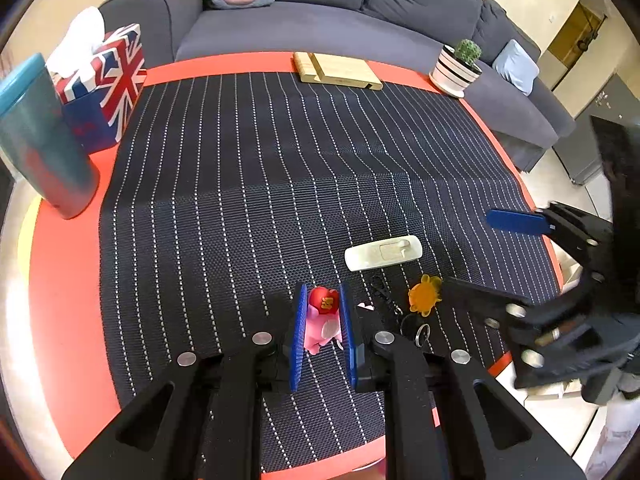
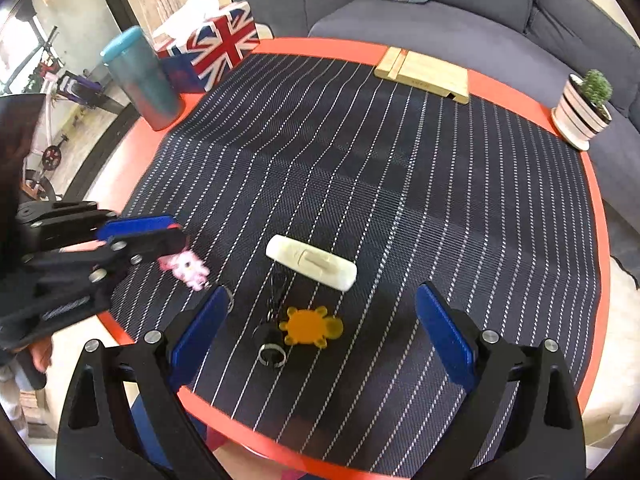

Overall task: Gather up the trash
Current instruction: 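Grasp the white plastic clip with the right tool while the left tool holds the keychain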

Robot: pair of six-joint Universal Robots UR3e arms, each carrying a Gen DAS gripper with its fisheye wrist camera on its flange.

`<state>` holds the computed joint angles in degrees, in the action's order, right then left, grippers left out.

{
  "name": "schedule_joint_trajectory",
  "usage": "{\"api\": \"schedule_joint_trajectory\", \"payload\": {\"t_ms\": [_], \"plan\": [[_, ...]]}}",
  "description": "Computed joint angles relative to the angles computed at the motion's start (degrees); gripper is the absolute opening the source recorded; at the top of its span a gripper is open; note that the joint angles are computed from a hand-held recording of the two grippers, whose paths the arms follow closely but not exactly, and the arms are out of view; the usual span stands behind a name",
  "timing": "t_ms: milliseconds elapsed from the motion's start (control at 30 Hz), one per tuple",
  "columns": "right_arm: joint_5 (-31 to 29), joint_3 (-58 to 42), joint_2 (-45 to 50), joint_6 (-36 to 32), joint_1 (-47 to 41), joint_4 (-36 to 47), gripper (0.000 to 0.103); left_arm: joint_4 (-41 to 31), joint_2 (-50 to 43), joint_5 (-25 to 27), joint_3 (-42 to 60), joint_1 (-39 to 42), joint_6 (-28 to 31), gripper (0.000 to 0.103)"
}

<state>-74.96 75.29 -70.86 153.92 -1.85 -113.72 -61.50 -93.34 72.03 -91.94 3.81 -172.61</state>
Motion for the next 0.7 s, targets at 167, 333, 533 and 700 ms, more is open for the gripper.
{"api": "schedule_joint_trajectory", "payload": {"t_ms": [167, 333, 533, 700], "plan": [[-1.78, -4.13, 4.74, 1.46, 2.25, 0.75, 0.068, 0.22, 0.45, -0.81, -1.13, 1.14, 0.81, 0.016], [-3.12, -8.22, 8.66, 2.51, 3.97, 2.24, 0.048, 0.69, 0.8, -1.87, -2.49, 2.11, 1.46, 0.016], [-4.56, -10.26, 10.41, 3.03, 5.11, 2.23, 0.022, 1.14, 1.5, -2.59, -3.84, 2.8, 2.09, 0.016], [-4.85, -8.49, 9.71, 2.62, 5.22, 0.23, 0.013, 1.4, 2.07, -2.95, -4.5, 3.05, 2.45, 0.016]]}}
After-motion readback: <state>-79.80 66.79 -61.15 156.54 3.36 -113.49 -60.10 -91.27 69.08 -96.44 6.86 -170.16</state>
